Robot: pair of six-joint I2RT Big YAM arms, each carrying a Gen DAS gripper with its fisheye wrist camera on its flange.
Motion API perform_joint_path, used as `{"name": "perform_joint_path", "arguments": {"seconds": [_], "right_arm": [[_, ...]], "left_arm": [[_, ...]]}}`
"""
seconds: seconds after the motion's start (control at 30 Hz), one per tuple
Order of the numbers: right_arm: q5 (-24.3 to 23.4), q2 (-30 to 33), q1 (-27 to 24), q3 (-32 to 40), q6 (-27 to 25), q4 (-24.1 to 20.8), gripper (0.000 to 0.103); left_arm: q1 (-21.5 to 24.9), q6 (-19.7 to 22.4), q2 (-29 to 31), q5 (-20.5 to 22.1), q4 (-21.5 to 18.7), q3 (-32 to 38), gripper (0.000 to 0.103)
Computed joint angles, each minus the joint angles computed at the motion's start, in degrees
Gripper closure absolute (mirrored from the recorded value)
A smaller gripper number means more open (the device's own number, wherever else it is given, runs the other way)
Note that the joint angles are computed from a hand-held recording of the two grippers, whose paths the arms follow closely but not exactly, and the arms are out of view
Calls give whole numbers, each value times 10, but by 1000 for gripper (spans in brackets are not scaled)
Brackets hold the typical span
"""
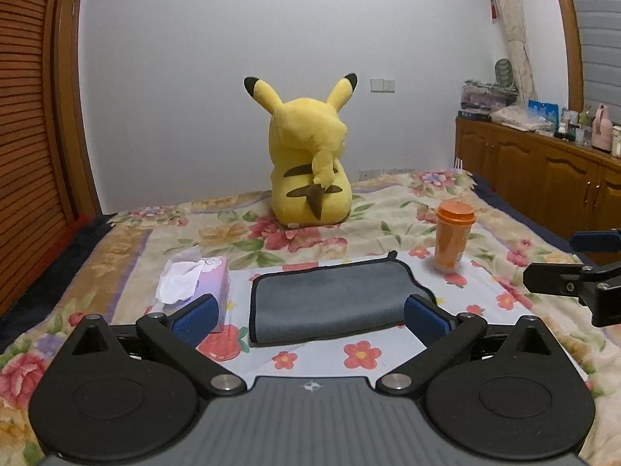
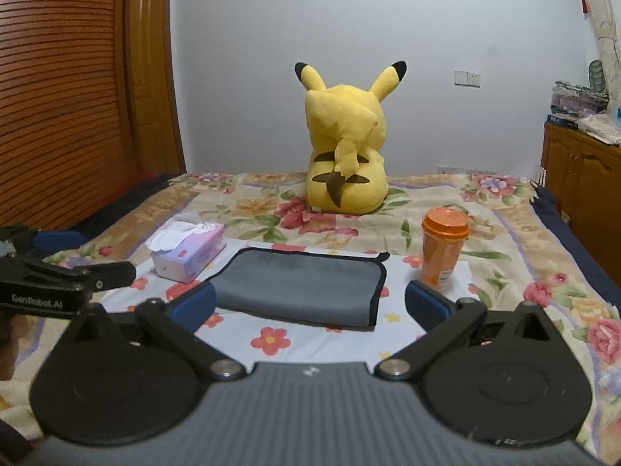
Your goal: Fold towel
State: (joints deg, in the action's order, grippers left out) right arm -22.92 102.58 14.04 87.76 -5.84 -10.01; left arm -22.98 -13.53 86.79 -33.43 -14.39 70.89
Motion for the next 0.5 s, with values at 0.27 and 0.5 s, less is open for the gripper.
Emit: {"name": "perform_joint_path", "arguments": {"seconds": [0.27, 0.5], "right_arm": [[-12, -42, -9, -48, 9, 28, 0], [-19, -63, -15, -82, 19, 50, 0]], "left_arm": [[-36, -11, -34, -34, -11, -23, 0], [-57, -29, -47, -50, -21, -37, 0]]}}
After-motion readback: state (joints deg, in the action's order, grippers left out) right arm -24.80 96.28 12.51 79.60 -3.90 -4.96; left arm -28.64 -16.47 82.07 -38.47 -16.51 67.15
